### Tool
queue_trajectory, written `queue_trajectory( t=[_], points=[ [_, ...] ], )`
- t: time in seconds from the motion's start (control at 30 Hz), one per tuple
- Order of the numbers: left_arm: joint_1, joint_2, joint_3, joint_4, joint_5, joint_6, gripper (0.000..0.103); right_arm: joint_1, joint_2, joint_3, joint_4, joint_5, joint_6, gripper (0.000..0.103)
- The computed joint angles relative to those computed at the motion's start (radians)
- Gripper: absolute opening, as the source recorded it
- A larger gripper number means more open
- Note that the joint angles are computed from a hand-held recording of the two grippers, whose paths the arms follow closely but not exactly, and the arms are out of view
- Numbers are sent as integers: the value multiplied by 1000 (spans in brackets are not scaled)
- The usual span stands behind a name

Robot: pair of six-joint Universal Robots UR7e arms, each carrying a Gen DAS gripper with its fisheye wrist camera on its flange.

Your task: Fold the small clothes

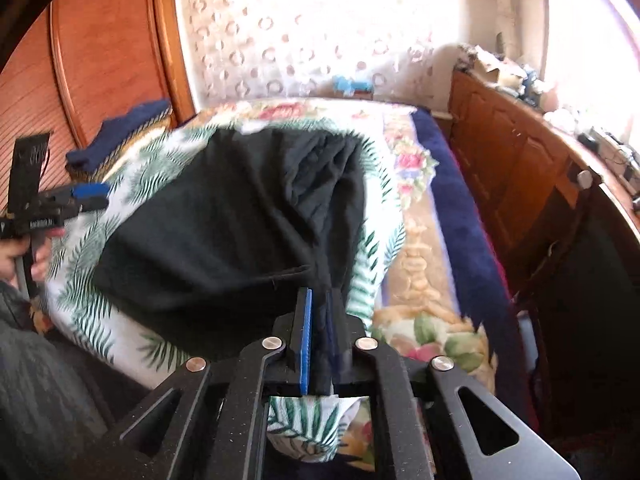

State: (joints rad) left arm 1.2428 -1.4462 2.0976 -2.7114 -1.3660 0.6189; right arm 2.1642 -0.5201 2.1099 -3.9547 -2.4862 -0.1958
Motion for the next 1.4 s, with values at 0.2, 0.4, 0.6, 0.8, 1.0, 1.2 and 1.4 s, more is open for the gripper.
queue_trajectory(
  t=[0.2,0.4,0.6,0.8,1.0,1.2,1.4],
  points=[
    [-13,0,5,-36,11,9,65,10,4,-39,-29,-34,-58,9],
    [-19,11,-4,-51,10,3,65,-11,27,-121,-36,2,-130,36],
    [-28,35,-20,-73,16,0,65,-69,54,-239,35,66,-185,41],
    [-28,52,-26,-84,7,-8,65,-140,57,-371,212,148,-149,41],
    [-18,57,-27,-73,11,-10,65,-211,60,-492,413,181,-26,41],
    [-6,60,-28,-66,7,-22,65,-250,59,-555,528,246,63,41],
    [0,62,-25,-59,2,-23,65,-246,53,-568,502,260,-21,4]
  ],
)
